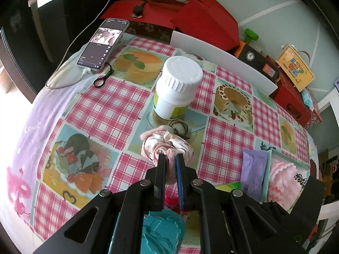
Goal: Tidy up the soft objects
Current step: 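Lift the pink floral fabric with the left tool while the right tool straddles the green tissue pack, then carry the floral fabric with the left tool while the right tool carries the tissue pack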
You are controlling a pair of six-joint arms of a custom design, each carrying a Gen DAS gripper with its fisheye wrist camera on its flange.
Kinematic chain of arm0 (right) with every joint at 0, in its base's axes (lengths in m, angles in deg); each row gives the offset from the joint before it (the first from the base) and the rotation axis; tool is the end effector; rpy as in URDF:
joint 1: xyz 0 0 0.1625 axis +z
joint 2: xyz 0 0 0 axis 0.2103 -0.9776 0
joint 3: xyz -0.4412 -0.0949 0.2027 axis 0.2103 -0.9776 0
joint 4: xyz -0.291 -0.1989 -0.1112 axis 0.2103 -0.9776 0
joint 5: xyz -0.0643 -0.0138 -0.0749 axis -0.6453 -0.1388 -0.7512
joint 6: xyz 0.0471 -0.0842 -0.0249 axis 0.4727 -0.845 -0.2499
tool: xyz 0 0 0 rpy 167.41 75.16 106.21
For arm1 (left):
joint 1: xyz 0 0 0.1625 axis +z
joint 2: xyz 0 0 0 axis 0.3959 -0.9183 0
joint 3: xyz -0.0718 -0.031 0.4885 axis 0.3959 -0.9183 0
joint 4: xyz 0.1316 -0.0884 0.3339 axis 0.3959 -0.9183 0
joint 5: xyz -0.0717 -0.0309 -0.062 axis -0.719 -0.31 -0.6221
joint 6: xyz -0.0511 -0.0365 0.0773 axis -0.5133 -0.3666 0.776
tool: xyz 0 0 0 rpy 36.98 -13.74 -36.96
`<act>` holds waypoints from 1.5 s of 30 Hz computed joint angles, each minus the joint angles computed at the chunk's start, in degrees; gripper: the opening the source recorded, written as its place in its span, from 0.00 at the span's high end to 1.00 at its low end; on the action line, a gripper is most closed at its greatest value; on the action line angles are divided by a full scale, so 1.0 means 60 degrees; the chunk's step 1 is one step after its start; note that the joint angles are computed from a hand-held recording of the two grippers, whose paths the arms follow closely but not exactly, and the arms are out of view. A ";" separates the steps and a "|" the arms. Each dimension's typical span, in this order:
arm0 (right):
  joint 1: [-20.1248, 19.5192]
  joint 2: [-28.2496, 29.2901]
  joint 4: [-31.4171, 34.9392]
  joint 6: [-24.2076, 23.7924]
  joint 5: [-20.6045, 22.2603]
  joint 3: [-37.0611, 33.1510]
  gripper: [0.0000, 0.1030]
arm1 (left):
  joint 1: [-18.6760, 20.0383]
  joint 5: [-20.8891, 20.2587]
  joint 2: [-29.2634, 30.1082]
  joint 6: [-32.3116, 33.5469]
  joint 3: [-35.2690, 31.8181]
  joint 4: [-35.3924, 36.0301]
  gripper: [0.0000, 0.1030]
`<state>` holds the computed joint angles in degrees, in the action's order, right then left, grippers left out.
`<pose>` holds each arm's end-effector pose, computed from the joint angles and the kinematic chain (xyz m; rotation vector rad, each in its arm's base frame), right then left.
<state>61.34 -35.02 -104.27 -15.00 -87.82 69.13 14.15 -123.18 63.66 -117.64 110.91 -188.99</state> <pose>-0.0723 -0.5920 0.2618 0.9497 -2.4604 0.0884 -0.3921 -0.5635 -0.1152 -0.4546 2.3029 -0.8230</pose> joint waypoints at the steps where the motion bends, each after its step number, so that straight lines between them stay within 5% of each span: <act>1: -0.0008 -0.0012 0.0032 0.0008 0.0020 -0.0011 0.32 | 0.0000 0.0000 0.0000 0.0017 -0.0002 -0.0005 0.91; 13: 0.0028 -0.0545 0.0011 0.0058 0.0847 0.0044 0.35 | -0.0168 0.0274 -0.0088 0.0135 0.0074 -0.0149 0.91; 30: -0.0154 -0.1567 0.0131 0.0609 0.2047 -0.0101 0.35 | -0.1029 0.1500 -0.0228 0.0958 0.0060 -0.0882 0.91; 45: -0.1074 -0.2077 0.0294 0.2816 0.2474 -0.2227 0.35 | -0.1279 0.1256 0.0759 0.3856 -0.1413 -0.2270 0.91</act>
<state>54.90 -47.48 -102.50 1.89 -72.98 55.76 6.48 -115.65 68.21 -94.51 102.43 -202.62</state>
